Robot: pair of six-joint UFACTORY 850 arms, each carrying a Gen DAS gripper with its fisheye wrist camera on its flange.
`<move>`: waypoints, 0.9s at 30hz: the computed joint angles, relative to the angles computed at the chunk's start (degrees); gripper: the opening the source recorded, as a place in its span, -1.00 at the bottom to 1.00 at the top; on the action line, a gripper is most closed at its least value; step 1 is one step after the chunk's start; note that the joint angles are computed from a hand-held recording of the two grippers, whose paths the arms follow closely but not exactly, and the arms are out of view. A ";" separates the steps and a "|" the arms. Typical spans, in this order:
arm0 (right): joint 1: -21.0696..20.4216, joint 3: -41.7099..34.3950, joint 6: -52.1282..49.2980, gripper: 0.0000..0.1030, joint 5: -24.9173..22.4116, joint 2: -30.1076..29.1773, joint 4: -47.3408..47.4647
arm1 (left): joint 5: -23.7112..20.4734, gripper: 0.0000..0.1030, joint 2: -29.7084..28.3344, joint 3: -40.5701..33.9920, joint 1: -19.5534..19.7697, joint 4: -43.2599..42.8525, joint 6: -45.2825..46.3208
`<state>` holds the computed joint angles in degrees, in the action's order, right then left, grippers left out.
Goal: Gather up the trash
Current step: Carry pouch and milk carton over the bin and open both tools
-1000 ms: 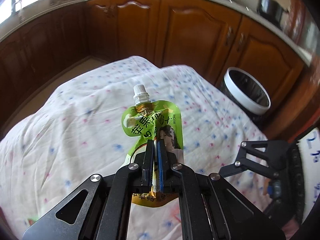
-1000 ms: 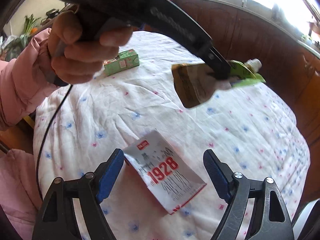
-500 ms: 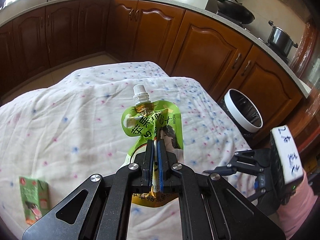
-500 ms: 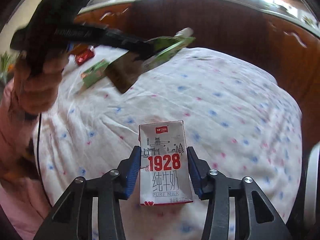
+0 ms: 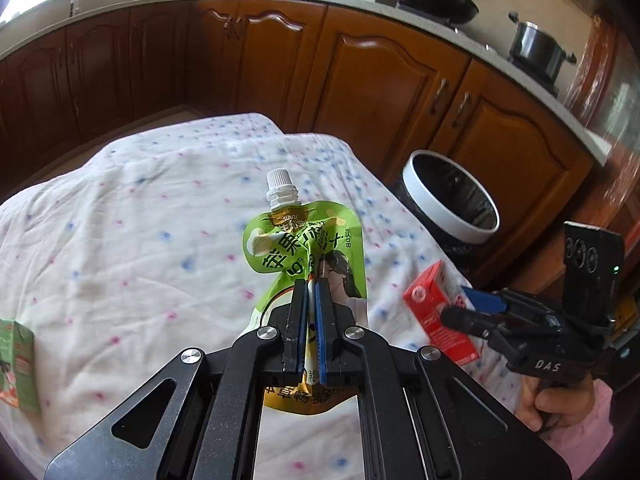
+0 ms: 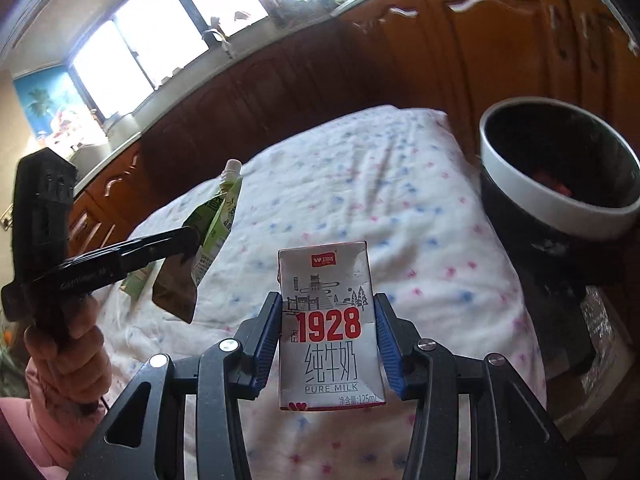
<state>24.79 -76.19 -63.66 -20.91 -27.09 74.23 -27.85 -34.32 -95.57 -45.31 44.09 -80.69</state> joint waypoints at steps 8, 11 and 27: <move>1.24 -0.97 14.68 -0.07 3.02 -0.74 -14.85 | -4.31 -0.94 -6.43 -7.65 -1.49 -8.91 8.28; 1.55 0.45 16.52 -0.02 3.66 0.05 -16.96 | -6.53 -0.94 -8.13 -9.35 -1.69 -10.56 9.43; 1.25 5.61 -7.57 -0.04 8.68 3.57 7.01 | -8.82 -0.91 -9.10 -9.59 -2.94 -6.94 3.86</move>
<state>26.04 -70.59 -71.23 -12.23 -23.52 81.23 -36.67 -43.43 -105.16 -48.25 37.16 -76.83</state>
